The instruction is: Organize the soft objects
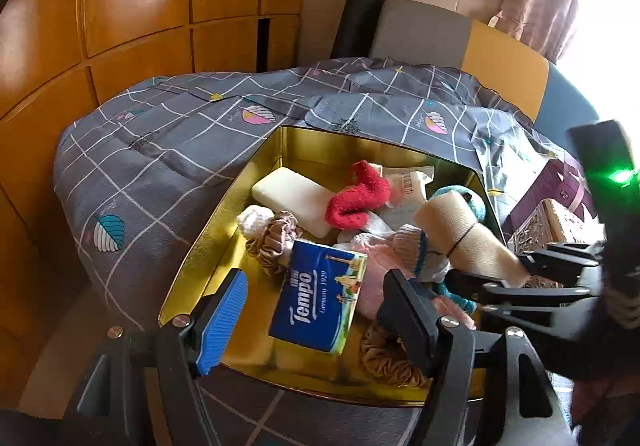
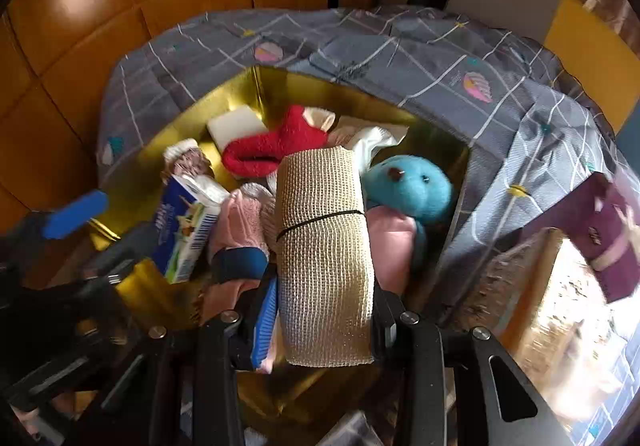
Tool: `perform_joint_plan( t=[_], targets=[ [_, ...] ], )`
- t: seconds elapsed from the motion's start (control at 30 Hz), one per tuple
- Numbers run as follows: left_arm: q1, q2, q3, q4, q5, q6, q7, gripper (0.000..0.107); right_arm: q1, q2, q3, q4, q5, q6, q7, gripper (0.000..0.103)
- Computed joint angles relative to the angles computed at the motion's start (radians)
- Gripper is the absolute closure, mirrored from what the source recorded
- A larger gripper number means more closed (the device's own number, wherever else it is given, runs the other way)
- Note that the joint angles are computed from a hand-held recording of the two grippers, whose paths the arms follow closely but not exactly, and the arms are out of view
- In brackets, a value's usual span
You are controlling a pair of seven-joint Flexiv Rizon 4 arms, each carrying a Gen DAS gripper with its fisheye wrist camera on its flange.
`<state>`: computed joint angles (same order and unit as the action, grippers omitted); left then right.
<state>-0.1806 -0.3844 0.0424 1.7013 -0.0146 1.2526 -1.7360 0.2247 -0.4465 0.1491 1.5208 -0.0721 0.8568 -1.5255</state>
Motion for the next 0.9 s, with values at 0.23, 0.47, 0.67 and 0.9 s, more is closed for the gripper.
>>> perform_joint_plan(
  t=[0.23,0.47,0.67,0.9],
  targets=[
    [0.004,0.003,-0.004,0.005,-0.004,0.002,0.004,0.035,0.041,-0.058,-0.046,-0.006,-0.101,0.014,0.078,0.064],
    [0.001,0.006,0.000,0.006,-0.001,0.006,-0.003,0.035,0.033,-0.036,-0.048,0.047,-0.125,0.100,0.122,0.034],
    [-0.014,0.020,0.014,0.006,0.024,0.018,-0.032,0.035,0.067,0.036,-0.112,0.176,-0.254,0.252,0.240,0.018],
    [-0.040,0.041,0.023,0.015,0.061,0.079,-0.060,0.035,0.135,0.186,-0.323,0.417,-0.680,0.522,0.693,0.003]
  ],
)
